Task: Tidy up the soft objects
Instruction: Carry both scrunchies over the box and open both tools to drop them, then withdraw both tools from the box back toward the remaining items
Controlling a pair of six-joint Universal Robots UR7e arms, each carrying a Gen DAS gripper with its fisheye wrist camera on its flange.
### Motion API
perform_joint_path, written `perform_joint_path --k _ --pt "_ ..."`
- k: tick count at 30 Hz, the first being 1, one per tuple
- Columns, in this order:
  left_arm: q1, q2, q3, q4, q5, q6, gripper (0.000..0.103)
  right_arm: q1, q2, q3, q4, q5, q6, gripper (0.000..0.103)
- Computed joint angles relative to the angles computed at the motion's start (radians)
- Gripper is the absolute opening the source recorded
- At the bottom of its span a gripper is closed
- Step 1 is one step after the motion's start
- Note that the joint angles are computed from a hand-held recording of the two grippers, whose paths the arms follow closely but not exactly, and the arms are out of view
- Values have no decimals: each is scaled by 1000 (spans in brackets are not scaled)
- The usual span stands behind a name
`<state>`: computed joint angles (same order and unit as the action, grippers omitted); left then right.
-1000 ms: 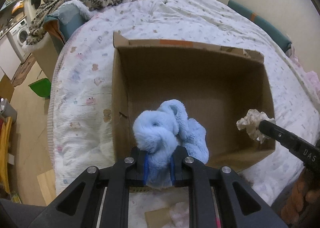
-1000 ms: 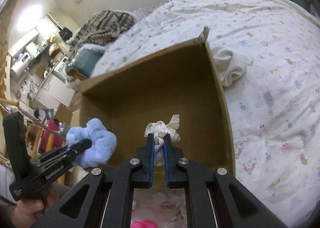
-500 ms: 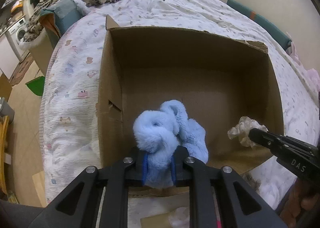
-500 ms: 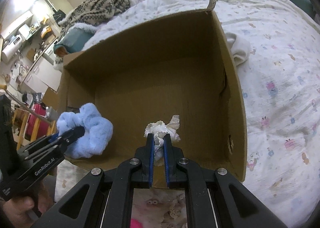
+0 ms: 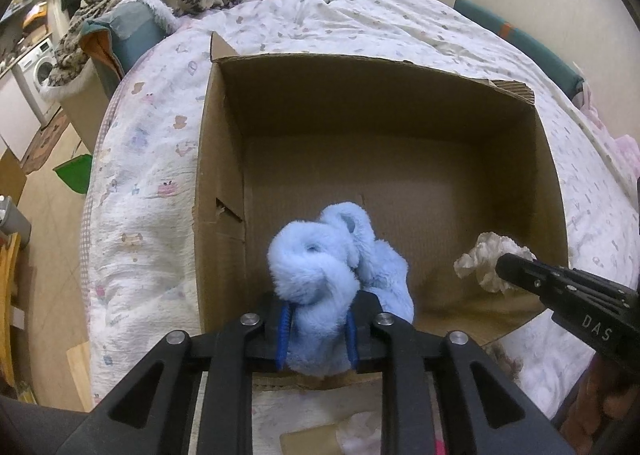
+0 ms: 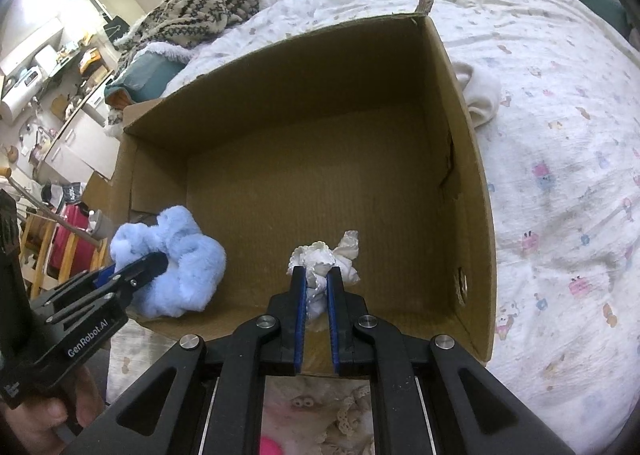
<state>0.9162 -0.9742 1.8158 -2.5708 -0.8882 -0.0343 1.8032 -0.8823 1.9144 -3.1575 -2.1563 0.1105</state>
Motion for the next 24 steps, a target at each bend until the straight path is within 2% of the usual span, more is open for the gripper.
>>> perform_joint_path --k 8,11,13,14,15,16,17,18,24 --pt "-8 -9 12 -15 0 12 28 0 -11 20 -35 6 -8 11" --pt "-14 -16 22 -38 -2 21 43 2 -15 26 -48 5 -17 13" --pt "-20 -21 30 -60 0 30 58 3 -20 32 -59 8 -18 22" --pt "-21 -21 32 -68 2 35 60 4 -21 34 -67 9 -18 26" --pt "-23 -24 36 -76 -1 39 63 7 -20 33 -73 6 -18 37" --pt "-23 -27 35 -69 -7 35 63 10 -21 35 -81 1 -17 58" --pt "-24 -28 34 -61 -9 29 63 13 -21 37 -97 -6 -19 68" --pt "-23 -29 30 -51 -13 21 63 17 -20 40 -118 -9 -25 72" --pt "-31 -45 40 -66 -10 23 63 35 -23 46 -129 -43 -50 72"
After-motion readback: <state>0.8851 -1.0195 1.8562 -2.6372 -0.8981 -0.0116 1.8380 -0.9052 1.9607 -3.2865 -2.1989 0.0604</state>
